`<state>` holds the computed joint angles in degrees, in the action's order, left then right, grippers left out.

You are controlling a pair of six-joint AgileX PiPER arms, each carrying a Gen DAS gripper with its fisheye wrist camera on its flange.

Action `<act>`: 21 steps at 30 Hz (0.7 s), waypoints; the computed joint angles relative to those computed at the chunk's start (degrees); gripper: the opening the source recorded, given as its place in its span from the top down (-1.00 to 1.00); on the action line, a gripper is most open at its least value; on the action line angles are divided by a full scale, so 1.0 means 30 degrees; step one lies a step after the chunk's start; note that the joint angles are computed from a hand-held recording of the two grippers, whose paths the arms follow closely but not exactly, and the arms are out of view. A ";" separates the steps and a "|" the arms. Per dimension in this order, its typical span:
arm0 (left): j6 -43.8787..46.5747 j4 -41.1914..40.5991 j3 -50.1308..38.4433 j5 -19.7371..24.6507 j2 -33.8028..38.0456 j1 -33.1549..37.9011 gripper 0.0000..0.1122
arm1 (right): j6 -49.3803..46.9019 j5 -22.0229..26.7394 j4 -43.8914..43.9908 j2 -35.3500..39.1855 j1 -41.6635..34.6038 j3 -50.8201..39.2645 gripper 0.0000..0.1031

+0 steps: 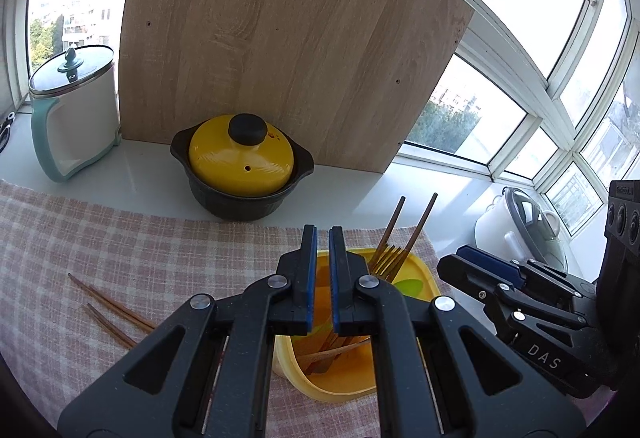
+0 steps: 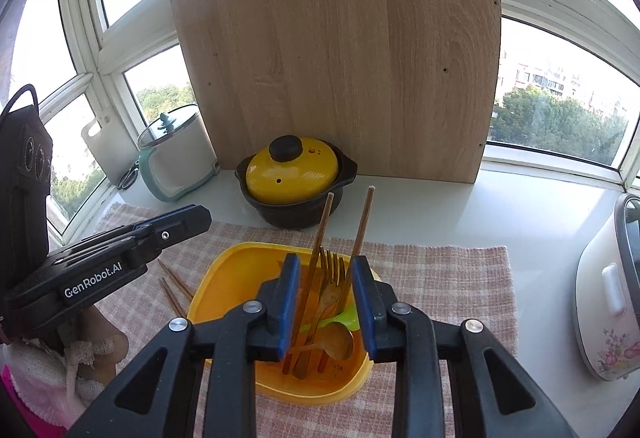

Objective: Organize utensils
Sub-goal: 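Open both grippers over the yellow container to drop the spoon and fork, then move both grippers back to the red-tipped chopsticks on the tablecloth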

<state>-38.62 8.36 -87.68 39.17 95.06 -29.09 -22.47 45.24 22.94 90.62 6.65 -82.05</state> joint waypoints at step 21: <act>0.2684 -0.0968 0.6028 0.1233 -0.6662 0.3369 0.23 | 0.6313 -0.1529 -0.6203 -0.3255 0.5526 0.1656 -0.72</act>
<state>-30.57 5.45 -69.60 42.87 75.07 -18.98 -3.53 40.65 4.33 80.86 23.23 -77.08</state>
